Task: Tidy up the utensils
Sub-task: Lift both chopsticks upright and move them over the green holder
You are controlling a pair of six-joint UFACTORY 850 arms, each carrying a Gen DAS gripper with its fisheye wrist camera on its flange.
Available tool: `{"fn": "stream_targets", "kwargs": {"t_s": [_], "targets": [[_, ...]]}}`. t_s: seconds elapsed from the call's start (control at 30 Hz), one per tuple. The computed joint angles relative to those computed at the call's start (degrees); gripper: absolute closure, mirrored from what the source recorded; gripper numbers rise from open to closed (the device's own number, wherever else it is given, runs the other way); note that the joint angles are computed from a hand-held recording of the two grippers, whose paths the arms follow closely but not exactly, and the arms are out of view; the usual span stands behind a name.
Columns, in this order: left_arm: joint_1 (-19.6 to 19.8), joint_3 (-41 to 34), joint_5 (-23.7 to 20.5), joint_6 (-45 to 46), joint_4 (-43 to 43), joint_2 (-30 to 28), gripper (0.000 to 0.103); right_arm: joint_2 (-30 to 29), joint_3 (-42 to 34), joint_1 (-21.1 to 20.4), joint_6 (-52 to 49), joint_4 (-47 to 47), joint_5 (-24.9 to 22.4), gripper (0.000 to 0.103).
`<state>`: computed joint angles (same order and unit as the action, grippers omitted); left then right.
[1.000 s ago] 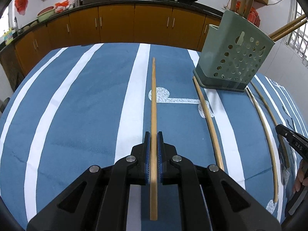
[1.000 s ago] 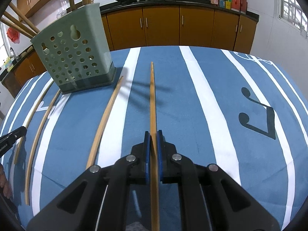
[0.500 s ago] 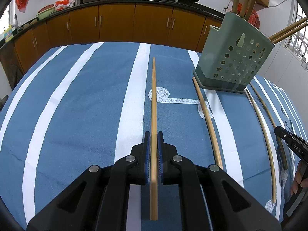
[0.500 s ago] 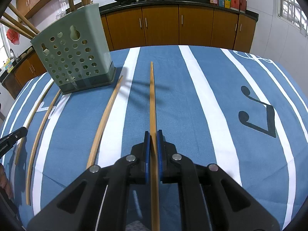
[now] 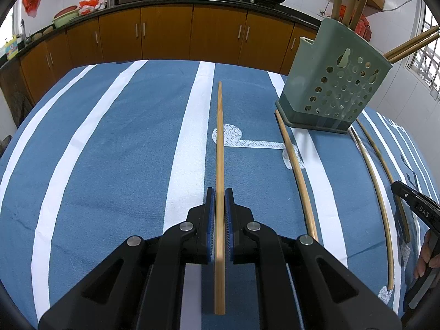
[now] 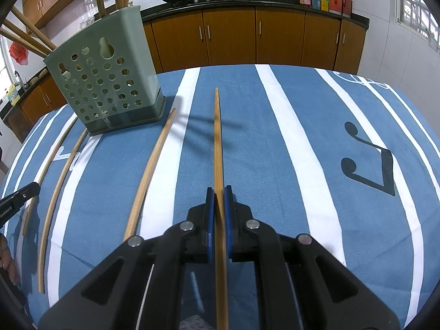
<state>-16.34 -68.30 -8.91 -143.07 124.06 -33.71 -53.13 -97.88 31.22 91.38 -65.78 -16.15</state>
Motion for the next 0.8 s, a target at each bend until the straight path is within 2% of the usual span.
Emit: {"fn": "stream_targets", "kwargs": {"t_s": [0.1, 0.3, 0.4, 0.47, 0.6, 0.8], "targets": [[-0.44, 0.29, -0.63, 4.22, -3.9, 0.22, 0.094, 0.52, 0.97, 0.26, 1.58, -1.45, -0.24, 0.095], [-0.66, 1.54, -0.61, 1.25, -0.68, 1.01, 0.094, 1.09, 2.09, 0.15, 4.29, -3.54, 0.91, 0.095], [-1.16, 1.25, -1.37, 9.01, -7.5, 0.88, 0.095, 0.99, 1.74, 0.53, 2.7, -3.11, -0.32, 0.095], [-1.18, 1.18, -0.8, 13.95, -11.75, 1.06, 0.095, 2.06, 3.17, 0.46, 6.81, -6.99, 0.24, 0.095], [-0.87, 2.99, -0.59, 6.7, -4.73, 3.07, 0.095, 6.04, 7.81, 0.42, 24.94, -24.36, -0.16, 0.095], [-0.93, 5.67, -2.93, -5.74, 8.07, 6.92, 0.095, 9.96, 11.32, 0.3, 37.52, -37.24, -2.51, 0.095]]}}
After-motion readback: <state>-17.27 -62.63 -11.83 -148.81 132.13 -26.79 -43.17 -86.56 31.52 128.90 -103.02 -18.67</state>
